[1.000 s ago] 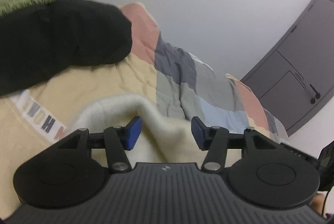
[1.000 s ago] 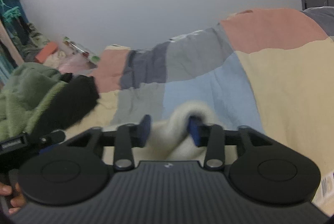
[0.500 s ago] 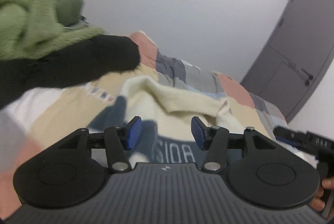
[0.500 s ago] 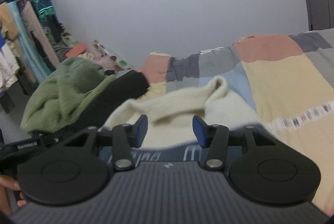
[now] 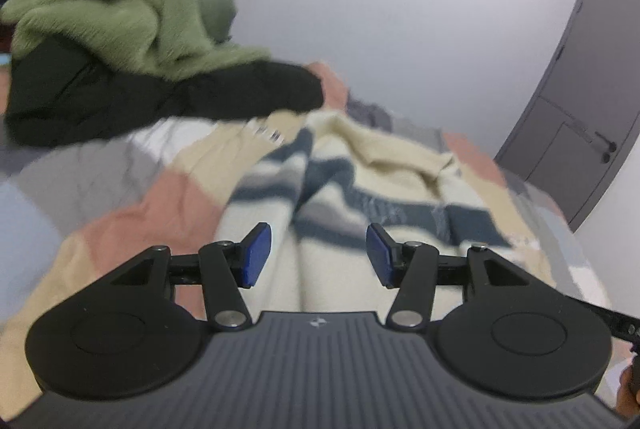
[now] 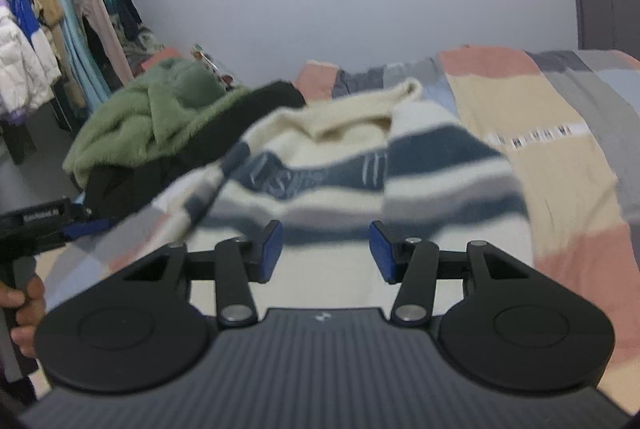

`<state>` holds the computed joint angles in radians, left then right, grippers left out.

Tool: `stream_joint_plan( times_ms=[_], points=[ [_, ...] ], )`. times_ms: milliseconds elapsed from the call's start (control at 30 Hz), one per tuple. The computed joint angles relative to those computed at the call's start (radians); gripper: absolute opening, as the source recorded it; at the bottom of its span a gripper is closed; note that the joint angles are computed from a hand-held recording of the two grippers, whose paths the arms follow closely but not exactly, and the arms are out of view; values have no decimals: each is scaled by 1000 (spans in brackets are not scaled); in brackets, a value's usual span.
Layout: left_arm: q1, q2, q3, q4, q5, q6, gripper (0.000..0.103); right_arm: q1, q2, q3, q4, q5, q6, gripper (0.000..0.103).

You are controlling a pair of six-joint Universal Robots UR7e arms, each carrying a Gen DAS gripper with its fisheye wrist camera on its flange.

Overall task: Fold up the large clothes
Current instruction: 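Lay the sweater flat on the bed with both tools and open them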

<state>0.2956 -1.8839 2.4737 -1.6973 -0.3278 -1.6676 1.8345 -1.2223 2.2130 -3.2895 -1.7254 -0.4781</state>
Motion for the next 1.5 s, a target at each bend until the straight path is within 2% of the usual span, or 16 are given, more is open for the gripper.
stream_joint_plan(
  times_ms=[133,200,300,500,667,700,767,800,867,900,967,1033,1133,1200,1333,1500],
  points=[
    [-10,7,15,90,-71,-118,59,7,-19,72,-21,-64,-4,51],
    [2,7,21,59,-106,-102,59,0,-18,102,-52,-70,-8,59],
    [5,4,23,89,-88,-127,59,-22,-12,118,-47,-48,-19,65],
    [44,-14,6,200,-86,-239,59,-13,68,107,-106,-161,-85,65],
    [134,24,21,18,-133,-69,59,-1,143,86,-149,-285,-166,63],
    [149,45,18,-4,-140,-39,59,1,154,87,-158,-301,-191,62],
    [164,88,7,12,-138,-27,59,12,175,88,-200,-342,-231,40],
    [167,104,2,25,-134,-24,58,16,178,88,-216,-360,-235,36],
    [175,126,-4,49,-132,-29,57,9,155,87,-198,-356,-196,20],
    [179,130,-8,64,-134,-40,55,3,140,88,-187,-348,-176,19],
    [184,132,-20,117,-135,-86,36,-6,111,94,-177,-331,-138,11],
    [187,120,-26,163,-134,-127,23,-2,101,99,-217,-340,-137,10],
    [192,84,-30,160,-139,-101,11,-3,66,89,-230,-332,-132,9],
    [189,70,-60,231,-140,-116,9,-7,41,65,-217,-328,-129,9],
    [177,33,-161,515,-106,-273,8,-31,-24,-8,-137,-304,-110,9],
    [249,24,-333,856,-51,-442,8,-65,-29,-165,-88,-315,-169,9]
  ],
)
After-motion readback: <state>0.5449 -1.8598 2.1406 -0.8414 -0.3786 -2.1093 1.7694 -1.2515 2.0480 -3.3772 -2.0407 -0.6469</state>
